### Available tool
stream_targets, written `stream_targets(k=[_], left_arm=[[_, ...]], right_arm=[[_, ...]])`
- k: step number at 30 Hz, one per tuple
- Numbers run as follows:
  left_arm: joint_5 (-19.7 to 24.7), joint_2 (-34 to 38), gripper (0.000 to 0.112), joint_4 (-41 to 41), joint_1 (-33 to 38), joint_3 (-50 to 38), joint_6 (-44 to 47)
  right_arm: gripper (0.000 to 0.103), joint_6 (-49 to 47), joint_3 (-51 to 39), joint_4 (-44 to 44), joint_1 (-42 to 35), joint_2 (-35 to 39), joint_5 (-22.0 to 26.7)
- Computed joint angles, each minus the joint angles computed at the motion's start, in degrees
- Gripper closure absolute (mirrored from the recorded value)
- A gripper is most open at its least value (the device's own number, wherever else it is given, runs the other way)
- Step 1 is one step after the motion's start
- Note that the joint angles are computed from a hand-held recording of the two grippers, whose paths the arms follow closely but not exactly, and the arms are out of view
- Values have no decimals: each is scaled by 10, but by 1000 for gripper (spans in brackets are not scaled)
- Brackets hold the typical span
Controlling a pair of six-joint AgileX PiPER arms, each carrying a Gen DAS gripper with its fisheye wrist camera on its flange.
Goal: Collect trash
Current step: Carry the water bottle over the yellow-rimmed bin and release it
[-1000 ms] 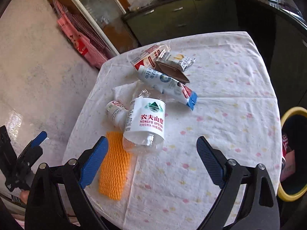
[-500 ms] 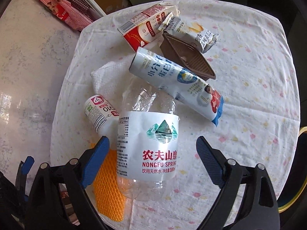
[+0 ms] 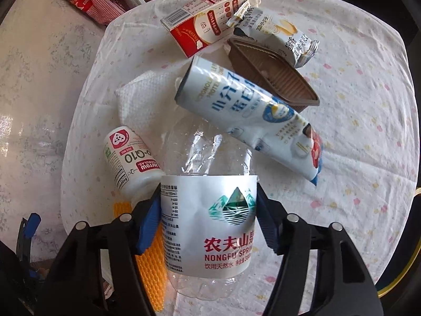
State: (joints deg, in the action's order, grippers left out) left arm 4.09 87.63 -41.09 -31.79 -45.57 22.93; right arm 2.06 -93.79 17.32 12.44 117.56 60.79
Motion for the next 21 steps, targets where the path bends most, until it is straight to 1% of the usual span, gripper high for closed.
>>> stream_targets(k=[4, 8, 11, 14, 17, 21], left_arm=[[2, 4, 14, 27, 0, -4, -29], [1, 4, 14, 107, -5, -6, -108], [1, 6, 14, 128, -8, -7, -129], [0, 5, 14, 188, -15, -8, -190], [0, 4, 14, 277, -23, -10, -278], [2, 3, 14, 351, -30, -12, -352]], right_arm=[[41, -24, 38, 6, 1, -28, -3], [41, -47, 79, 12, 5, -59, 0], [41, -60, 111, 14, 11, -83, 4], [41, -76, 142, 26, 12, -109, 12], [41, -108, 170, 73, -8, -133, 27], [41, -135, 205, 105, -26, -167, 48]])
